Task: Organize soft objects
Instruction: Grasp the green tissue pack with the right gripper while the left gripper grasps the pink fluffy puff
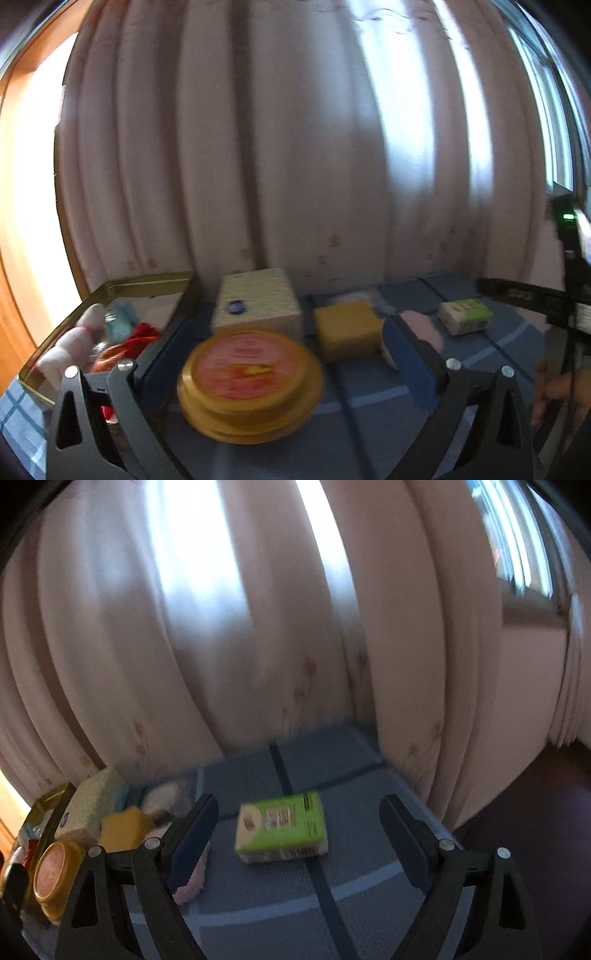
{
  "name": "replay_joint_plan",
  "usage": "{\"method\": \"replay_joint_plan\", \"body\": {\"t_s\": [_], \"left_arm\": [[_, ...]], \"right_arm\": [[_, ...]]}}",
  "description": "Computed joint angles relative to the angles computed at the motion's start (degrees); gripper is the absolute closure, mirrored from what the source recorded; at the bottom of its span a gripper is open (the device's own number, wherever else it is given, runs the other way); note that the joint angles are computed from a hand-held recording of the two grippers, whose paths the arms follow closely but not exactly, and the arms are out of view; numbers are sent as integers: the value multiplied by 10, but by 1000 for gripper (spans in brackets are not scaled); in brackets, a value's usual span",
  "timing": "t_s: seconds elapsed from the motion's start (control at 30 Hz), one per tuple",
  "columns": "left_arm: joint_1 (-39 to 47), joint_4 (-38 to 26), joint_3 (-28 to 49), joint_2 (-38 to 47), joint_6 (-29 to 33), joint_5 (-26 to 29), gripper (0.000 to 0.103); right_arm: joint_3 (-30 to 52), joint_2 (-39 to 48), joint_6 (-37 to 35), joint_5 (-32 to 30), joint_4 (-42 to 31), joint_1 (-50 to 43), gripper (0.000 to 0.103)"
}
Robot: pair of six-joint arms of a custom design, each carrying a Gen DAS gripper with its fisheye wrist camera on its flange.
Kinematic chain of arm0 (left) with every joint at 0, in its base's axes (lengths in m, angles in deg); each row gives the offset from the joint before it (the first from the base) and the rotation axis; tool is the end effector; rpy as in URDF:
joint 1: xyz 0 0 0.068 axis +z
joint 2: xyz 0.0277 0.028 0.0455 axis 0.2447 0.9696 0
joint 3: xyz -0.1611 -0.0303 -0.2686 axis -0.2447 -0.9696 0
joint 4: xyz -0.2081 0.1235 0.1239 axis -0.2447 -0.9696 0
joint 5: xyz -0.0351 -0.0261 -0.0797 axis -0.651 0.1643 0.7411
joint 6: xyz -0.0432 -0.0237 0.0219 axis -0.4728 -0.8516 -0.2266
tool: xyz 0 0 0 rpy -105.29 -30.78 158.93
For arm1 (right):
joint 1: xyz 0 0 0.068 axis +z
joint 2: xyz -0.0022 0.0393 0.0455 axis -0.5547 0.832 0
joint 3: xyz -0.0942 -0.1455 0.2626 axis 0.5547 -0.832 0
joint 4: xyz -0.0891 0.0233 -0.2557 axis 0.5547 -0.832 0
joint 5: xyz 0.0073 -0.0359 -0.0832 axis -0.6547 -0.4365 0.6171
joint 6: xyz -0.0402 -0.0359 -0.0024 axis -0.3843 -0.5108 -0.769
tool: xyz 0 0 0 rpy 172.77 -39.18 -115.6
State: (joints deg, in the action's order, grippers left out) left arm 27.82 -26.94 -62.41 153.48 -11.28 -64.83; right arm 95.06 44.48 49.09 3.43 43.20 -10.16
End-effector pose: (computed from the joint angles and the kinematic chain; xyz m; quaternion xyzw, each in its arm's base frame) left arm 0.2447 0.0560 0.1453 -0.0238 0.8216 0.0612 0.5663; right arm 0.3142 0.1263 0.1416 0.0763 0.8750 0.0811 0.4711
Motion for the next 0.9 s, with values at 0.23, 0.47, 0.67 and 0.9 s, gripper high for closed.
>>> {"method": "replay_joint_plan", "body": {"t_s": [0.23, 0.47, 0.67, 0.9], "left_arm": [[-92, -75, 34, -1, -8, -50, 1], [-125, -145, 63, 2, -26, -77, 1], [-144, -208, 100, 18, -55, -87, 1], [-176, -267, 149, 50, -85, -100, 1]], "right_arm": [[70, 49, 12, -89, -95, -31, 12], [159, 101, -32, -115, -191, -22, 13], [176, 105, -49, -90, -217, -15, 34], [67, 71, 14, -209, -40, -81, 34]]}}
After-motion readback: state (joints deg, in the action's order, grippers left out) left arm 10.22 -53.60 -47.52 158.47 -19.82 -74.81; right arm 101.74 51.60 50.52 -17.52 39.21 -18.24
